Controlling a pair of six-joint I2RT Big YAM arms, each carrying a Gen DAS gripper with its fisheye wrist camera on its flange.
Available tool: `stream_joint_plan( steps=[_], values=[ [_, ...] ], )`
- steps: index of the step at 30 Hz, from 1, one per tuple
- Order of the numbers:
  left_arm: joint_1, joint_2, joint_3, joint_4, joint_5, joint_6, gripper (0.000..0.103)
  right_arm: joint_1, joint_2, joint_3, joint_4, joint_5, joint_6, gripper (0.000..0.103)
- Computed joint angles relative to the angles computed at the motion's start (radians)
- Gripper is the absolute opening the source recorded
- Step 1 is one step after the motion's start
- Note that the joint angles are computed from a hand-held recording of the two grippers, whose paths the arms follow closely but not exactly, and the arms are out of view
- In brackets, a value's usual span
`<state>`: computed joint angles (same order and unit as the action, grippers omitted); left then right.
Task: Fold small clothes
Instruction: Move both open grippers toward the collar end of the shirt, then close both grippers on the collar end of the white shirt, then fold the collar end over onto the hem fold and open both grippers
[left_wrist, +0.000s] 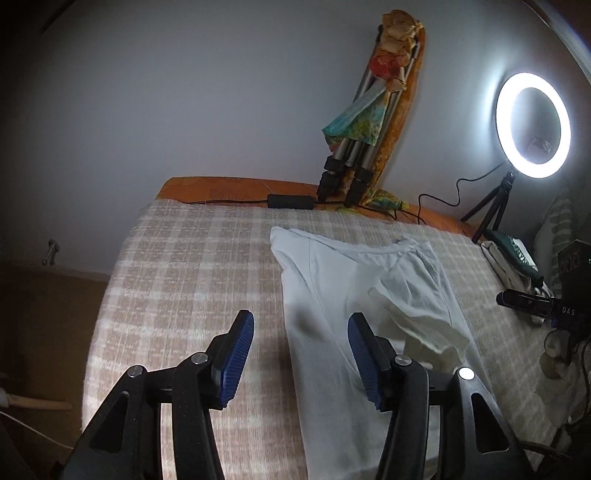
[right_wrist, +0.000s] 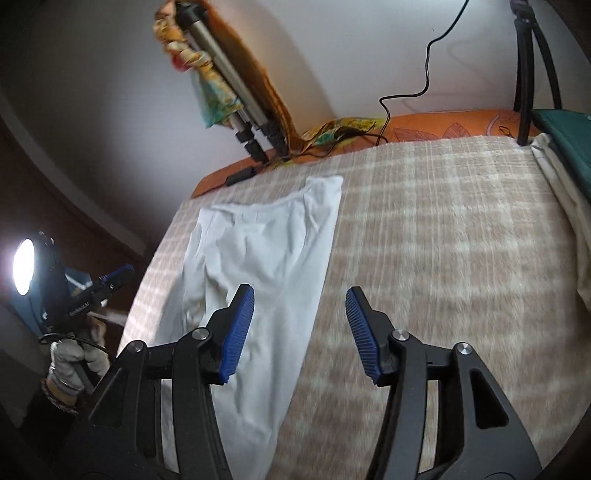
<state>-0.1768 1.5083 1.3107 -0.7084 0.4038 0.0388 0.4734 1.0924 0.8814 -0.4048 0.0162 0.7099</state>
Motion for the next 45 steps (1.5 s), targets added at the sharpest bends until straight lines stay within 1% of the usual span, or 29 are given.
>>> stream_joint_plan(
  steps=[2,7,9,12,15,18,20,21,22,23,24,25,26,28,31,33,37,40,45],
  values=[
    [0.002,0.070,0.061,-0.013,0.033,-0.029,0.055,-0.040,0.042,0.018,0.036,-0.048,0.004,0.055],
    [-0.001,0.194,0.171,-0.031,0.087,-0.091,0.057,-0.101,0.159,0.088,0.068,-0.103,-0.014,0.055],
    [-0.007,0.231,0.204,-0.031,0.088,-0.109,0.059,-0.119,0.199,0.114,0.077,-0.122,-0.022,0.055],
    [-0.018,0.275,0.240,-0.030,0.088,-0.132,0.059,-0.144,0.256,0.149,0.092,-0.148,-0.006,0.055],
    [-0.033,0.313,0.274,-0.037,0.082,-0.134,0.057,-0.157,0.308,0.190,0.089,-0.166,-0.004,0.055],
    [-0.037,0.354,0.316,-0.059,0.097,-0.155,0.046,-0.163,0.334,0.218,0.091,-0.184,-0.021,0.055],
    [-0.042,0.367,0.328,-0.055,0.091,-0.170,0.031,-0.162,0.347,0.233,0.088,-0.185,-0.031,0.055],
    [-0.046,0.367,0.327,-0.048,0.077,-0.168,0.028,-0.162,0.352,0.238,0.086,-0.188,-0.039,0.052],
    [-0.049,0.369,0.329,-0.046,0.070,-0.164,0.022,-0.158,0.359,0.248,0.078,-0.182,-0.052,0.046],
    [-0.052,0.372,0.332,-0.045,0.070,-0.162,0.014,-0.156,0.367,0.258,0.069,-0.178,-0.062,0.025],
    [-0.055,0.373,0.335,-0.043,0.070,-0.162,0.010,-0.152,0.377,0.271,0.050,-0.178,-0.072,0.008],
    [-0.058,0.368,0.329,-0.032,0.063,-0.162,0.003,-0.148,0.387,0.285,0.029,-0.174,-0.079,0.008],
    [-0.061,0.359,0.320,-0.020,0.055,-0.161,0.001,-0.140,0.387,0.291,0.021,-0.150,-0.085,0.007],
    [-0.057,0.337,0.299,0.001,0.068,-0.161,0.000,-0.130,0.375,0.288,0.025,-0.128,-0.100,0.006],
    [-0.047,0.294,0.264,0.024,0.096,-0.156,0.000,-0.121,0.332,0.265,0.051,-0.127,-0.102,0.005],
    [-0.041,0.256,0.233,0.039,0.102,-0.150,0.000,-0.113,0.298,0.251,0.053,-0.118,-0.102,0.005],
    [-0.023,0.180,0.178,0.038,0.129,-0.137,0.000,-0.087,0.216,0.218,0.047,-0.110,-0.100,0.005],
    [-0.011,0.112,0.134,0.023,0.143,-0.109,0.000,-0.056,0.151,0.194,0.027,-0.088,-0.090,0.005],
    [-0.002,-0.009,0.049,0.009,0.126,-0.058,0.000,0.031,0.066,0.175,-0.032,-0.005,-0.087,0.005]
  ],
)
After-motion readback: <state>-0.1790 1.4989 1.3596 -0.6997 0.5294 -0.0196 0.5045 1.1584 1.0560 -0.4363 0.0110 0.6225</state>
